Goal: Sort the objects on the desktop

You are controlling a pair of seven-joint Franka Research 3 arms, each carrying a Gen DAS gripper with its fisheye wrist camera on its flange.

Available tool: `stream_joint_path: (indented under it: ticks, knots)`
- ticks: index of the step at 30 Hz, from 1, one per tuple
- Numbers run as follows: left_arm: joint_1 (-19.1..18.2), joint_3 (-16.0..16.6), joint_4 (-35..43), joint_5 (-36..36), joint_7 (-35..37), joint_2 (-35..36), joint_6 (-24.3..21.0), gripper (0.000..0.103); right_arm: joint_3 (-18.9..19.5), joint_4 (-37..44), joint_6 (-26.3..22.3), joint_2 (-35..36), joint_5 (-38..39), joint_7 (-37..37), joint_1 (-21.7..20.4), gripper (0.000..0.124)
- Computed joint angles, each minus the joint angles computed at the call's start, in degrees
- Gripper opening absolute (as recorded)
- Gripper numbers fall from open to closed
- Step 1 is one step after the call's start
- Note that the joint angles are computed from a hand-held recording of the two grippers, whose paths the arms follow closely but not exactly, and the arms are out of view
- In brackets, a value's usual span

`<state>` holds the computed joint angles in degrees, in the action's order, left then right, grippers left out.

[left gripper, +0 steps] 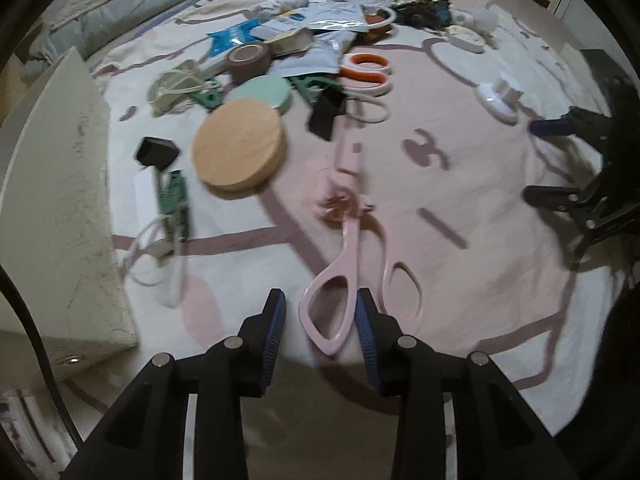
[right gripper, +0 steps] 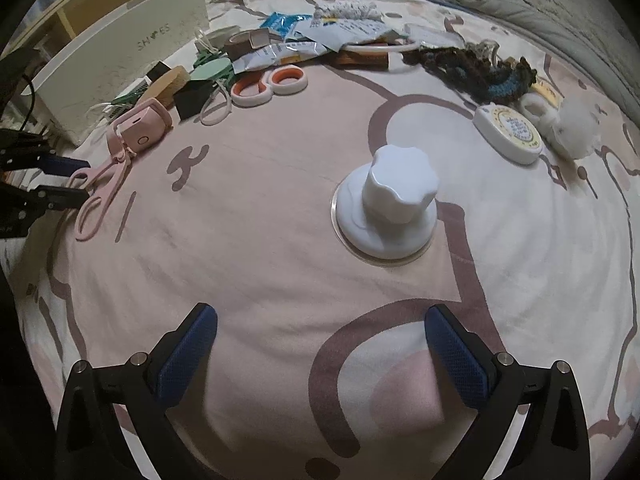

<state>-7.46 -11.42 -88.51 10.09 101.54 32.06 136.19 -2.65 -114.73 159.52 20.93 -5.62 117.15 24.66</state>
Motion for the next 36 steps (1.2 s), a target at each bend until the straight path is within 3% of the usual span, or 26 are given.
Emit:
stream_joint_path:
  ticks: [6, 9, 13, 17, 23, 28, 32, 36]
  knots:
    - [-0.99, 2.26, -0.12, 4.36, -4.03, 0.17, 2.23, 0.038, -1.98, -0.31, 0.80, -0.08, -3.33, 2.16, 1.62, 0.103]
    - [0.00, 1.66, -0.53, 3.72, -3.98, -0.24, 3.12, 0.053, -1.61, -0.86, 1.36, -0.04, -3.61, 2.49, 1.39, 0.103]
    - [3.14, -1.51, -1.39, -1.92, 0.06, -1.16, 5.22, 0.069, -0.65, 0.05, 1.79, 0.78, -2.75, 0.36, 0.48, 0.103]
    - [2.81, -2.00, -1.64, -3.21, 2.41, -1.15, 7.22, 0.069, 0.11, 1.11, 2.30, 1.82, -1.12, -3.22, -0.31, 0.103]
    - [0.30, -1.08, 0.42, -0.95, 3.52, 0.85, 6.95, 0.069, -0.69, 3.95, -2.92, 2.56, -0.25, -2.36, 0.71, 0.103]
    - [-0.75, -0.45, 3.18, -0.04, 2.76, 3.47, 6.48, 0.069, 1.15, 9.01, -12.46, 3.47, 2.61, -2.34, -1.12, 0.103]
    - [-1.14, 0.05, 2.55, 1.17, 2.12, 3.98, 8.07, 0.069, 0.63, 5.19, -6.99, 0.44, 2.71, 0.64, -1.74, 0.101]
    - [-0.26, -0.49, 0.11, 1.19, 2.55, 3.70, 11.34, 0.069, -1.76, 2.27, -1.99, -2.11, 0.23, 6.65, -1.13, 0.078]
